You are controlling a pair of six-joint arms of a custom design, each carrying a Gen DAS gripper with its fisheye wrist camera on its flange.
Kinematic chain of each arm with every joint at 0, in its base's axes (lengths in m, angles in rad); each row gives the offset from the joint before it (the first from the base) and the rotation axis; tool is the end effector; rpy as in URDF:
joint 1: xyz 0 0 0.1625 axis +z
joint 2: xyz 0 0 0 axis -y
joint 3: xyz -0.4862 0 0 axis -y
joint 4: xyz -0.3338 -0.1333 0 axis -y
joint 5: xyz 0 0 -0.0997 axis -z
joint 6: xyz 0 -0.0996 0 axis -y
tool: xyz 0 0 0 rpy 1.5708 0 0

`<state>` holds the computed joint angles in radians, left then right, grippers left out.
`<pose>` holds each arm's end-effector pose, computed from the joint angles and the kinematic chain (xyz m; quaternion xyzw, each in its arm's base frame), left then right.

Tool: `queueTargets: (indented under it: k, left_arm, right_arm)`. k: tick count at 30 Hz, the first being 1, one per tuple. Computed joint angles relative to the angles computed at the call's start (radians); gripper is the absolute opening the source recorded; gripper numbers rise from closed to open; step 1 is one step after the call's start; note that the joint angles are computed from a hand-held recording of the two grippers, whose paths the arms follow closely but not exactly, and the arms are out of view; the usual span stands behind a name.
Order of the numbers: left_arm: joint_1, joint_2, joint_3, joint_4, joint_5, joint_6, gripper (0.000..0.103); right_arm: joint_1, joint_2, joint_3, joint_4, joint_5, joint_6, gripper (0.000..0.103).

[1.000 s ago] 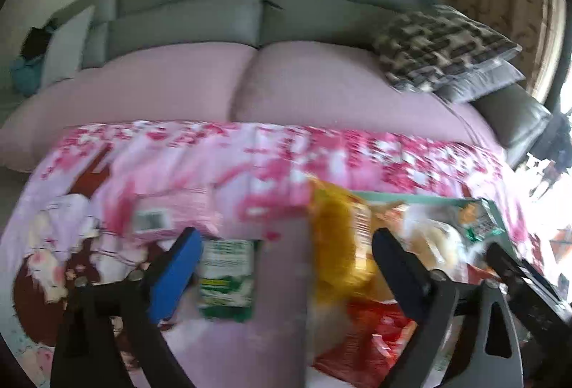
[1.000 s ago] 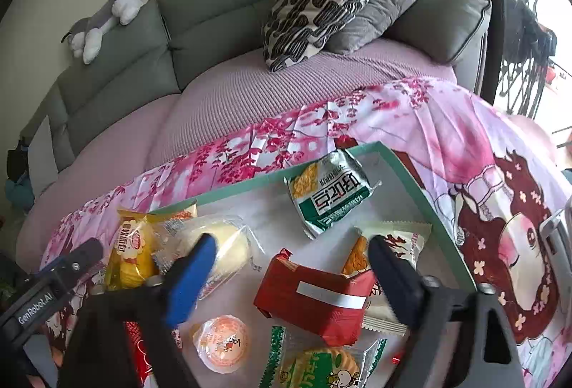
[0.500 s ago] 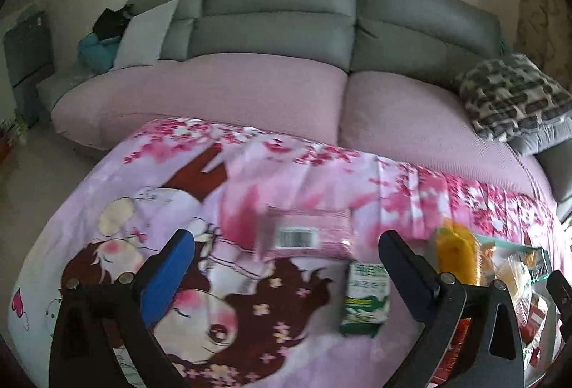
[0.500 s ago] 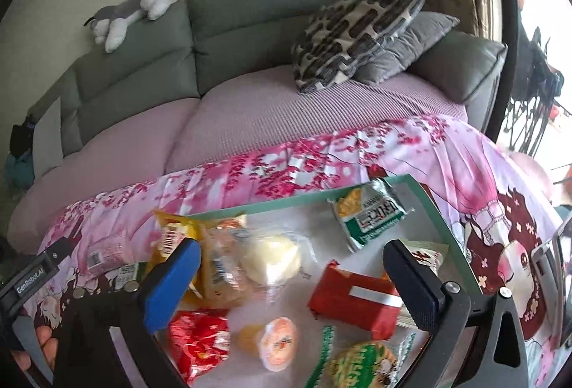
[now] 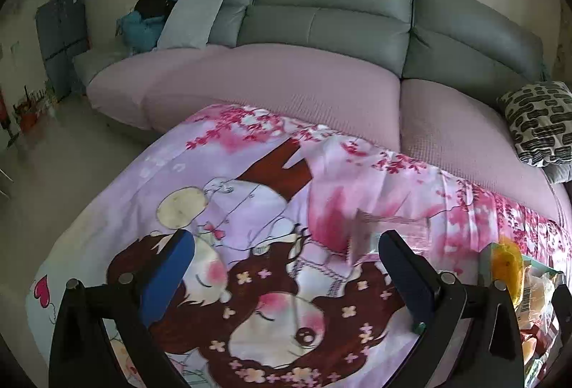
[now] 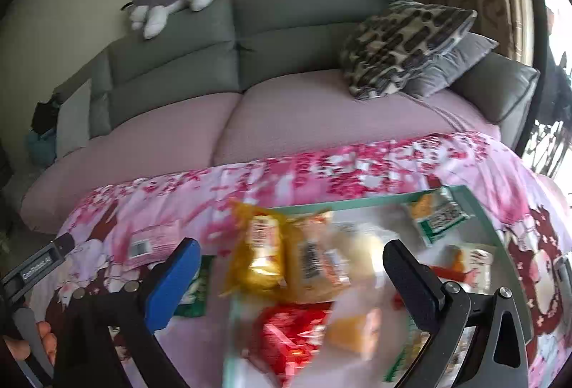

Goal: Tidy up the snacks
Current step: 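Move both tools back toward the pink packet and biscuit box, then grasp the green-white biscuit box with the right gripper while the left grasps the pink wafer packet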

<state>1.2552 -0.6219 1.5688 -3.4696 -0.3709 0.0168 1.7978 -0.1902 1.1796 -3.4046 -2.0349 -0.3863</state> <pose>0.0047 -0.7142 0.2351 -0.1338 0.7663 -0.4487 0.4400 0.2650 -0.7532 -0.0092 0.1781 -0.8748 0.3808 0.2408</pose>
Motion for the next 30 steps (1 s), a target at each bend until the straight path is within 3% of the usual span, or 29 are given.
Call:
queueTargets:
  k: [5,14,18,25,30]
  left_arm:
    - [0.007,-0.029,0.028,0.041,0.022,-0.029,0.103]
    - [0.026,-0.072,0.072,0.003,0.020,-0.027,0.103]
    - [0.041,-0.071,0.064,0.039,-0.009,-0.037,0.103]
    - [0.085,-0.046,0.017,0.166,-0.122,-0.111,0.103]
    - [0.102,-0.026,-0.016,0.271,-0.133,-0.162,0.103]
  right_arm:
    - [0.021,0.022,-0.004,0.009,0.029,-0.016,0.103]
    - [0.035,0.062,-0.044,0.089,0.048,0.029,0.103]
    - [0.038,0.086,-0.078,0.141,0.061,0.034,0.103]
    - [0.033,0.142,-0.162,0.223,0.065,0.019,0.103]
    - [0.026,0.159,-0.188,0.253,0.077,0.021,0.103]
